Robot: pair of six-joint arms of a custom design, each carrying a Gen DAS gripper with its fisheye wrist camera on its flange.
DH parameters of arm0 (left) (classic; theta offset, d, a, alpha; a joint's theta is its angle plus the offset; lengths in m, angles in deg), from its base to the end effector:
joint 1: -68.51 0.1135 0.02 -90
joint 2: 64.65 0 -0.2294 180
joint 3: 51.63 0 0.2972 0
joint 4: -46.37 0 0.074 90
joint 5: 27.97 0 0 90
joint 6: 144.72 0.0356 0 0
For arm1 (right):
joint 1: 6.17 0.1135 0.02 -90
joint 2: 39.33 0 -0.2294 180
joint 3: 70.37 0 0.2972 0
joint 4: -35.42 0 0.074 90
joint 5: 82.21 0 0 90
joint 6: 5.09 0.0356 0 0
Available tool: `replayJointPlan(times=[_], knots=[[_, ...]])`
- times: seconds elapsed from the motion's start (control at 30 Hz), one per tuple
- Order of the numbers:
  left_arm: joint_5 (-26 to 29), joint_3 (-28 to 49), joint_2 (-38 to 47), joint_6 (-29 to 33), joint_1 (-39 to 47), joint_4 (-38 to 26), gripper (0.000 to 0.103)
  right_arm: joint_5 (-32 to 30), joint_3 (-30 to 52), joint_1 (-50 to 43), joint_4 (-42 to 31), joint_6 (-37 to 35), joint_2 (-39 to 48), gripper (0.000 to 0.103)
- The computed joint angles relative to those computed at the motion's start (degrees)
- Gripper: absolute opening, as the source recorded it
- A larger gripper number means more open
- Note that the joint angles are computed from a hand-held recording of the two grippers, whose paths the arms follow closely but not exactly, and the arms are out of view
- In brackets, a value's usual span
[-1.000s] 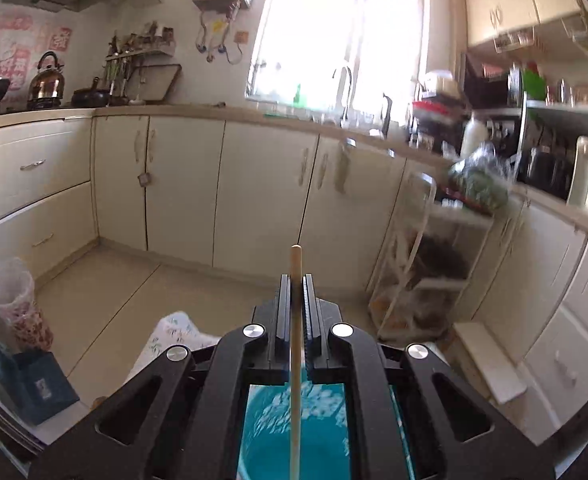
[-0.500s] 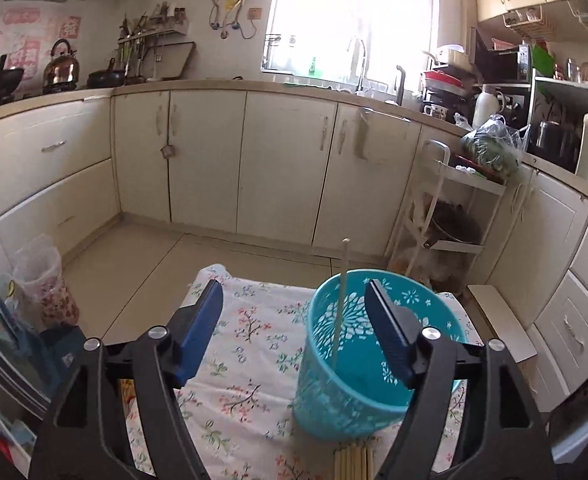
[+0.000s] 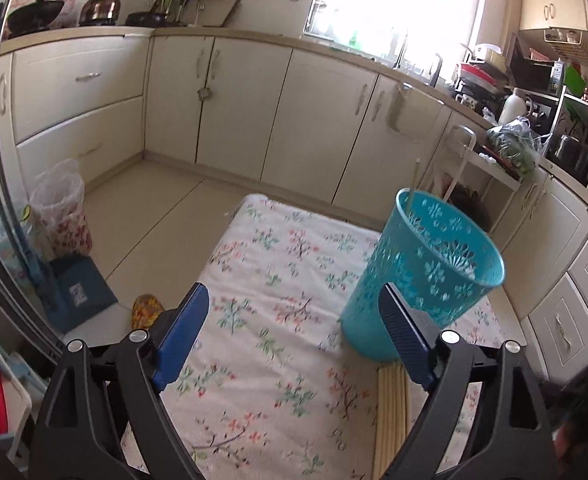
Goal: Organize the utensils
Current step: 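Grasp a stick with the right tool and drop it into the cup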
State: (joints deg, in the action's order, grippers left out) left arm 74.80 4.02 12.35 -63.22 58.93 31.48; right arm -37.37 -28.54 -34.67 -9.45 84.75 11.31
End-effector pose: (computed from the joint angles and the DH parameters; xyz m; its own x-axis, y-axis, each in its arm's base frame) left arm 0.3269 -0.0632 0.1645 -0.6265 -0.0405 -0.7784 0.2482 0.9363 -0.2485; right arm 0.2115 -0.0861 0.1655 -0.7080 0.3822 -0.5939 -0.0346 0.8211 0.5697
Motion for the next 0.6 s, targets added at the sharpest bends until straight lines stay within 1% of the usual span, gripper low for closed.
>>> replayJointPlan(times=[0.07, 0.13, 0.17, 0.23, 0.27, 0.3, 0.33, 0.37, 0.47, 0.53, 0.57, 0.6], knots=[[0.6, -1.8, -1.1, 0.4, 0.6, -0.4, 0.083, -4.8, 2.5, -1.0, 2.5, 4.4, -0.9, 0.005], [0.9, -3.0, -1.9, 0.6, 0.6, -0.8, 0.083, -6.0, 4.3, -0.3, 8.9, 12.2, -1.7, 0.005], [1.0, -3.8, -2.4, 0.7, 0.6, -1.0, 0.083, -5.5, 5.4, 0.4, 12.7, 15.7, -1.2, 0.005], [0.8, -5.3, -3.6, 0.6, 0.1, -1.2, 0.083, -0.3, 7.9, 3.2, 22.4, 23.9, 0.7, 0.006], [0.8, -6.3, -4.3, 0.4, -0.2, -1.1, 0.083, 2.0, 9.4, 4.7, 27.4, 26.9, 2.8, 0.006], [0.7, -6.8, -4.8, 0.2, -0.5, -1.2, 0.083, 6.1, 10.5, 6.6, 30.8, 28.5, 4.3, 0.006], [0.5, -7.8, -5.7, 0.2, -0.8, -1.0, 0.084, 12.0, 12.0, 9.1, 34.6, 29.5, 6.8, 0.006], [0.0, -9.1, -6.7, 0.1, -1.4, -0.7, 0.084, 14.8, 13.8, 10.7, 38.0, 30.2, 10.3, 0.006], [-0.8, -10.9, -8.3, 0.5, -2.5, -0.4, 0.085, 27.2, 18.0, 16.0, 42.7, 28.0, 18.9, 0.006], [-1.3, -12.1, -9.4, 0.7, -3.4, -0.2, 0.085, 32.7, 19.9, 18.3, 43.0, 26.1, 23.3, 0.006], [-1.4, -12.4, -9.7, 0.7, -3.7, 0.0, 0.085, 33.8, 21.0, 19.2, 43.3, 25.5, 26.2, 0.006], [-1.4, -12.5, -9.8, 0.7, -3.7, 0.1, 0.085, 33.7, 21.9, 19.3, 42.0, 24.9, 27.3, 0.006]])
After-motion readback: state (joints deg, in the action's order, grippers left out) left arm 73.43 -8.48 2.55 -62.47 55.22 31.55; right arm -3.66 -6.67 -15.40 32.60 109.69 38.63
